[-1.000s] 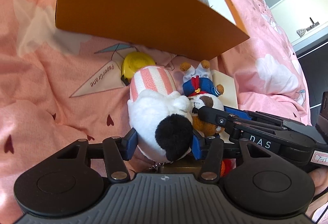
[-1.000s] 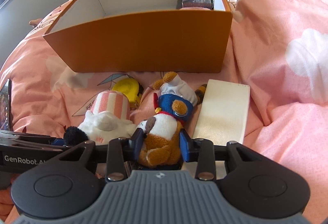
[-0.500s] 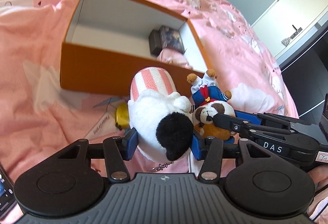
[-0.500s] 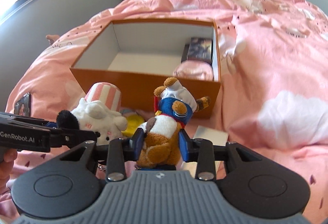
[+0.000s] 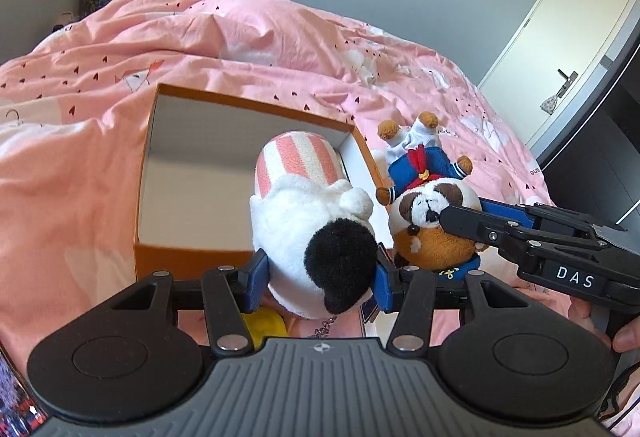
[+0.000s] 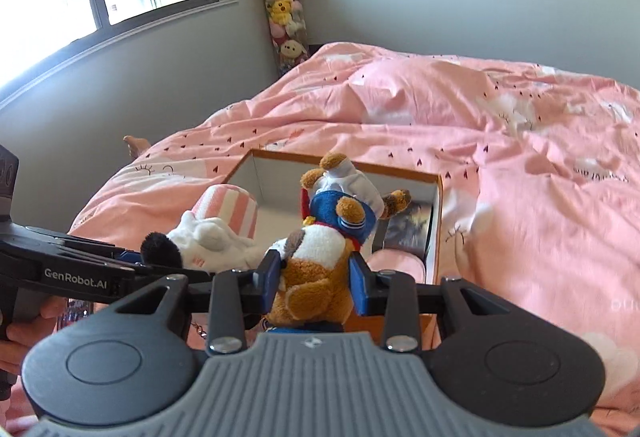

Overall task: Organize objects
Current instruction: 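Carry both plush toys over the orange box and lower them inside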

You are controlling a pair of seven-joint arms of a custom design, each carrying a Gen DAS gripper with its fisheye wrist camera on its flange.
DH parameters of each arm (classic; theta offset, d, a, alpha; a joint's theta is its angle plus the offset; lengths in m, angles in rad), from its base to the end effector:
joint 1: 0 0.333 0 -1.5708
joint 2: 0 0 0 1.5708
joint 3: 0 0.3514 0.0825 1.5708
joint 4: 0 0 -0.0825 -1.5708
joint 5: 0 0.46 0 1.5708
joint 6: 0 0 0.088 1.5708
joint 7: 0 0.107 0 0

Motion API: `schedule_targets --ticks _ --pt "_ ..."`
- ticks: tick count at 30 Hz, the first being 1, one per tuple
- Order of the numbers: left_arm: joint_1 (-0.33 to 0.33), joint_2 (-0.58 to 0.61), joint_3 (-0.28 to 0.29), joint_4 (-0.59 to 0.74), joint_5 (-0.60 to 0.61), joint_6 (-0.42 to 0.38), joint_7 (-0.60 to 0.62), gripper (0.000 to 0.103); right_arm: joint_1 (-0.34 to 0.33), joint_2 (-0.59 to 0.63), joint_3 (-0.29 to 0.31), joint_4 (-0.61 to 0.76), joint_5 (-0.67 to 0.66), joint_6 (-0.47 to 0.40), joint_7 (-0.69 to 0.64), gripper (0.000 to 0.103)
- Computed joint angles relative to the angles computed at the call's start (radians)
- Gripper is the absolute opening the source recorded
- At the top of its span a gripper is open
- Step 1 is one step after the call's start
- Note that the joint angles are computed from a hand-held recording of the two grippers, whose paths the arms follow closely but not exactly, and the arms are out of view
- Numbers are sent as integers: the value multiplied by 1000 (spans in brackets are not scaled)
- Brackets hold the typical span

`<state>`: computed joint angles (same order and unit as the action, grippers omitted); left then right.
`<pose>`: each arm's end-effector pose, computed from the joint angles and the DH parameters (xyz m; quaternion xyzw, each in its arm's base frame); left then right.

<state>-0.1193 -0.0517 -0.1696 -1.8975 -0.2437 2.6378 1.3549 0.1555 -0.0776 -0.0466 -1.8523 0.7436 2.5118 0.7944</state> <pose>0.6407 -0.1866 0.6290 -0.6781 0.6207 -0.3761 0.1161 0.6557 0.0651 0.6551 -0.7517 0.4778 -0.1676 0.4225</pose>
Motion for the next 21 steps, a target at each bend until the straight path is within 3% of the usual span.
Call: schedule_targets --ticks 10,17,21 --pt "23 144 22 214 89 -90 51 59 -43 168 46 225 88 -29 2 38" --pt "27 275 33 358 134 -238 71 59 -89 319 99 369 34 -132 121 38" --pt "33 341 34 419 116 -329 86 59 -117 418 125 463 -30 -239 222 38"
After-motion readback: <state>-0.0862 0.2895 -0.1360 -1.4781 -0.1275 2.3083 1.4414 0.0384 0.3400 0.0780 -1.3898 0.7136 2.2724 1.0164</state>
